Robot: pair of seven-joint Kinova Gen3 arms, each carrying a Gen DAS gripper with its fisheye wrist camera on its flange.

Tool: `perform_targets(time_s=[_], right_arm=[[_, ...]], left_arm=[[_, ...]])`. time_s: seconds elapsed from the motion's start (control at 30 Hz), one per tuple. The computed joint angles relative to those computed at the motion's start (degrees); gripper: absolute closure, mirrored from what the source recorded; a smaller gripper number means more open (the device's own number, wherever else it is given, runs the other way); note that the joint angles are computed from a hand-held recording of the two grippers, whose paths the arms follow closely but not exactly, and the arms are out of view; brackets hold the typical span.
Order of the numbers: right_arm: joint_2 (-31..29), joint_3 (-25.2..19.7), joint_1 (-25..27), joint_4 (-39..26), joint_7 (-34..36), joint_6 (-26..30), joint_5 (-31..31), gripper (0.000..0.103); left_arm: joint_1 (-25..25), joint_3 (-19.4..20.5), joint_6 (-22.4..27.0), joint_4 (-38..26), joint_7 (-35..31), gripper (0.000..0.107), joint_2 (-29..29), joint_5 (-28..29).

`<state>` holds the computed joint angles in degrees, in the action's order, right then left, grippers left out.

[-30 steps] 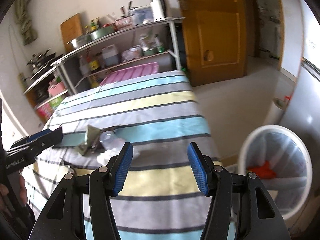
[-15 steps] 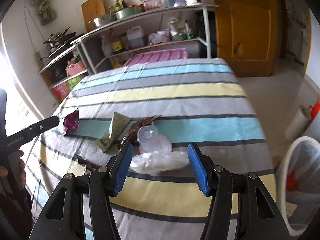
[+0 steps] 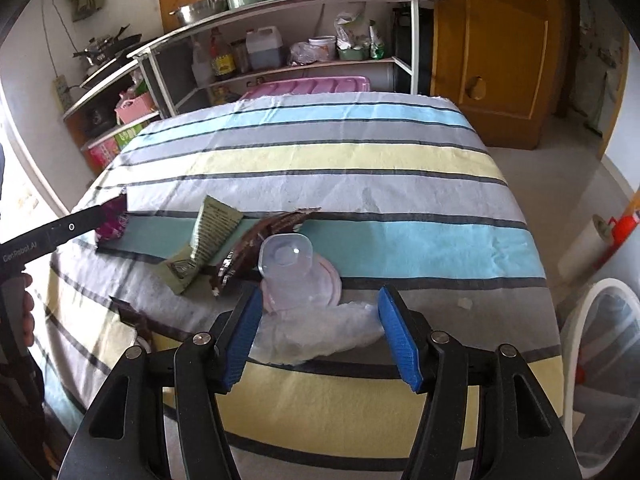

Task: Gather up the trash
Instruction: 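Grasp the pink wrapper with the left tool while the right tool grasps a clear plastic bag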

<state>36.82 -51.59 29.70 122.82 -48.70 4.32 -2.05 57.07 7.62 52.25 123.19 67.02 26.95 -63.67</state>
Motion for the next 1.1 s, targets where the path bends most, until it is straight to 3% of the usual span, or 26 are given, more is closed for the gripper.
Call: perform_targets(time_s=[0.23,0.4,0.47,0.53,0.7,1.1], right_arm=[[-0.6,0.7,-0.2,0.4,-0.3,-0.8,0.5,0.042],[0.9,-1.2,2.4,-0.1,0.2,0.4,0.8,0.044],[1.3,-1.8,3.0,0.1,0.8,0.3,0.8,0.045],[1.6,-2.2,3.6,0.2,1.1,0.1,0.8,0.046],[1.9,-3.3,5.0,1.3,1.9,-1.0,1.4,0.050],[3.7,-7.3,10.6,3.3,0.1,-3.0,5.0,0.056]], left_arm=[[-1.7,-1.0,-1.4,-0.3,-2.3,0.031,0.9,1.2],[-2.6,-1.7,-3.1,-0.8,-4.5,0.031,1.5,1.8],[-2.4,-2.3,-4.4,-0.6,-3.7,0.034,1.5,0.6],[-2.3,-2.7,-5.8,-0.1,-2.9,0.045,1.4,-1.1],[-2.6,-2.5,-5.1,-1.4,-6.2,0.057,1.8,0.9],[-0.2,-2.2,-2.2,-2.3,-5.5,0.068,1.6,1.2]])
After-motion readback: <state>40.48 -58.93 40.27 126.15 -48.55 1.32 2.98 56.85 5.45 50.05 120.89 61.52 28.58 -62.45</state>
